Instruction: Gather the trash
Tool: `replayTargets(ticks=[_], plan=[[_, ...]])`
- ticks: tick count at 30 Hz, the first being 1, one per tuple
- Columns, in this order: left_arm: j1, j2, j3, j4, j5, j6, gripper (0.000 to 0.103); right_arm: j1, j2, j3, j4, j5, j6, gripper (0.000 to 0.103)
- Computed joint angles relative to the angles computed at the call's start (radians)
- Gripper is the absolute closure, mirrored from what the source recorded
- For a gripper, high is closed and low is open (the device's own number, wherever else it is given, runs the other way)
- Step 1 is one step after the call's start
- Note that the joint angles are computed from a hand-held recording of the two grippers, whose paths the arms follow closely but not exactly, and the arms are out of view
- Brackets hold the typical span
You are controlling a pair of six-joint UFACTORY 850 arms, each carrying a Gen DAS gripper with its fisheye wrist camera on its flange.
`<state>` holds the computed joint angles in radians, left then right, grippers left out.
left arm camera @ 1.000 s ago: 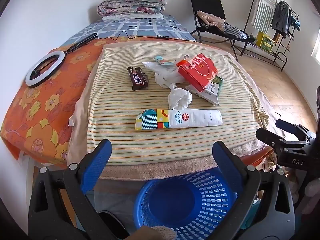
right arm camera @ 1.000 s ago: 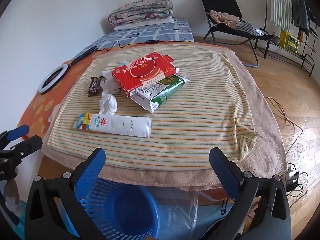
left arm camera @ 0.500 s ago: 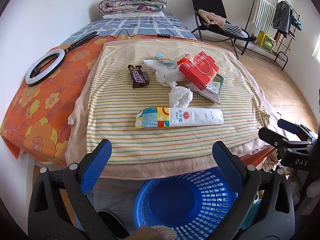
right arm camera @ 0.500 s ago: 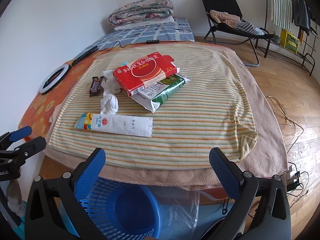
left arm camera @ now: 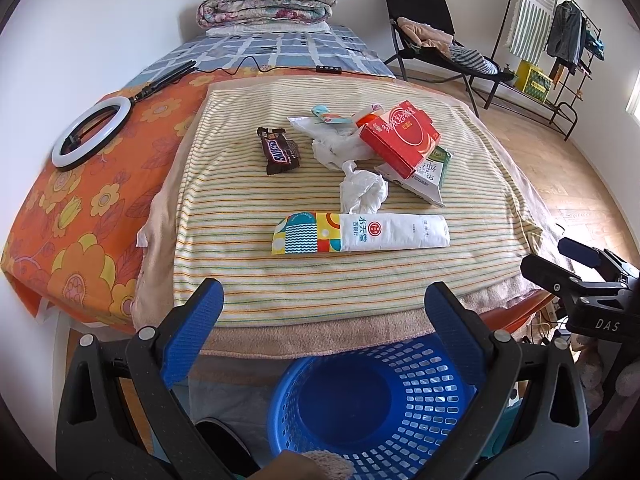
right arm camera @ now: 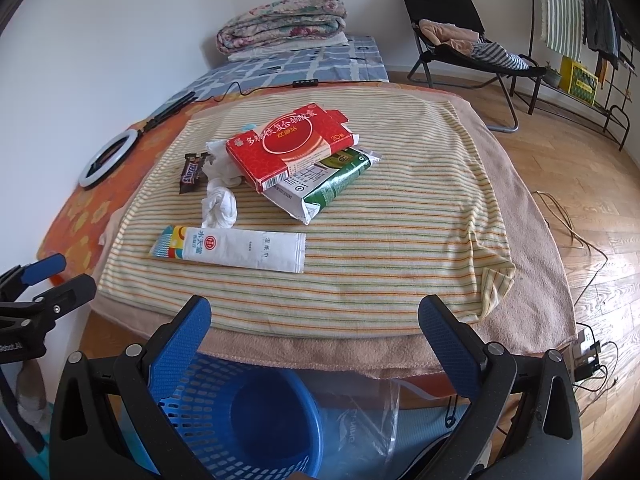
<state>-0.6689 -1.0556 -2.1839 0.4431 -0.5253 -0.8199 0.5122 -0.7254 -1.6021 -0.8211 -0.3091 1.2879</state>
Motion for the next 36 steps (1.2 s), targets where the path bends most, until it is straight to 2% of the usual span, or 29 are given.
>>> replayTargets(ticks=[36], plan=[[0.002, -0.005, -0.009, -0.016, -0.005, 0.017, 0.001, -0.002, -0.001, 0.001, 0.027, 0.002, -0.018, 0.000]])
